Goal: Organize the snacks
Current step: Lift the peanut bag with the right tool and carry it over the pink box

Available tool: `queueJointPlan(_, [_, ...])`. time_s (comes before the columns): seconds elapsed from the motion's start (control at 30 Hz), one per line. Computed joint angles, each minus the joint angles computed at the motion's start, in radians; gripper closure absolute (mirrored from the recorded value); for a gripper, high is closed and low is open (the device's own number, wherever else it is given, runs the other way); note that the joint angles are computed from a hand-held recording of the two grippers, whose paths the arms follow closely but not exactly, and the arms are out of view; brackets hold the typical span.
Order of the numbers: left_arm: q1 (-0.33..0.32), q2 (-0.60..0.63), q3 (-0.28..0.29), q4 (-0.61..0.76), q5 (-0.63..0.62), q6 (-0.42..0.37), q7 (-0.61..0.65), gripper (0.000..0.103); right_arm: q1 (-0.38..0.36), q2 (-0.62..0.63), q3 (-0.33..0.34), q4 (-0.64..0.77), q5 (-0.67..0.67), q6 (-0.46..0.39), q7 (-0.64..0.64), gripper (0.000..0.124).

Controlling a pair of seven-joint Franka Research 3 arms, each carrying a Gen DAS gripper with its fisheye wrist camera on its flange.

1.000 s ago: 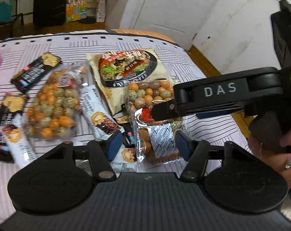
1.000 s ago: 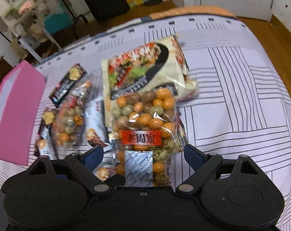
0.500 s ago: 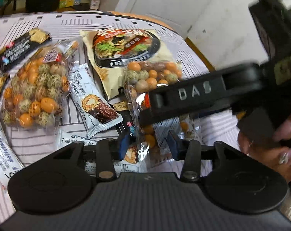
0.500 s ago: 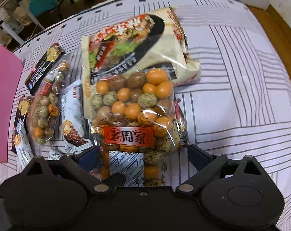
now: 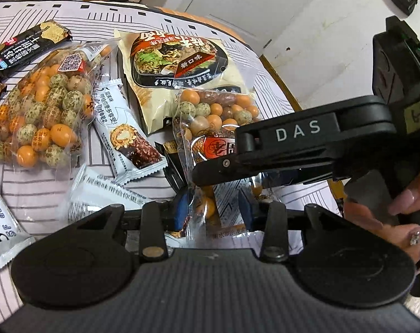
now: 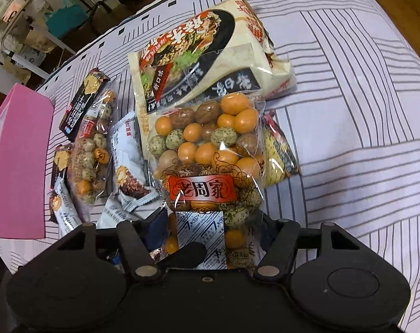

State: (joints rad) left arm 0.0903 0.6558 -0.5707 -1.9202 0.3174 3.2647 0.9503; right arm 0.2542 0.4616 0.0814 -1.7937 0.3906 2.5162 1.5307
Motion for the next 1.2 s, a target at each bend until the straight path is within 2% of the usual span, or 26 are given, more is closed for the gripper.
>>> queueJointPlan(0.17, [0.001,-0.042,-0.005,-0.018,-0.006,-0.042,0.029,0.066,-0.03,-0.035,0.027,-0.042,0.069,0.002,-0.062,0.055])
queueJointPlan(0.33, [0.06,-0.086,-0.068,-0.055,-0.037,-0.071,0.074,0.066,-0.052,-0.082,0.048,-0.092,0.18,0.002,-0.116,0.055])
queueJointPlan(0.5, [0.141,-0.154,-0.155,-0.112,-0.108,-0.148,0.126,0.066,-0.019,-0.142,0.05,-0.158,0.2,0.021,-0.136,0.055])
queueJointPlan(0.7, [0.188,-0.3,-0.197,-0.217,-0.208,-0.194,0.173,0.066,-0.017,-0.208,0.075,-0.228,0.335,0.02,-0.234,0.054])
queueJointPlan(0.77, [0.224,-0.351,-0.235,-0.249,-0.256,-0.222,0.203,0.066,-0.007,-0.224,0.079,-0.242,0.372,0.009,-0.257,0.054])
queueJointPlan(0.83, [0.294,-0.407,-0.308,-0.289,-0.327,-0.257,0.264,0.066,0.004,-0.247,0.084,-0.267,0.417,0.001,-0.287,0.054])
queueJointPlan(0.9, [0.327,-0.483,-0.344,-0.321,-0.392,-0.304,0.316,0.066,0.024,-0.27,0.082,-0.287,0.428,-0.005,-0.288,0.054])
queueJointPlan(1.0, [0.381,-0.605,-0.408,-0.378,-0.602,-0.347,0.465,0.066,0.055,-0.293,0.083,-0.3,0.434,-0.005,-0.299,0.054])
queueJointPlan(1.07, [0.364,-0.696,-0.394,-0.415,-0.763,-0.368,0.574,0.066,0.074,-0.3,0.084,-0.292,0.428,-0.013,-0.298,0.054])
queueJointPlan(1.2, [0.261,-0.845,-0.281,-0.488,-0.939,-0.396,0.689,0.066,0.107,-0.31,0.091,-0.266,0.422,-0.033,-0.3,0.054])
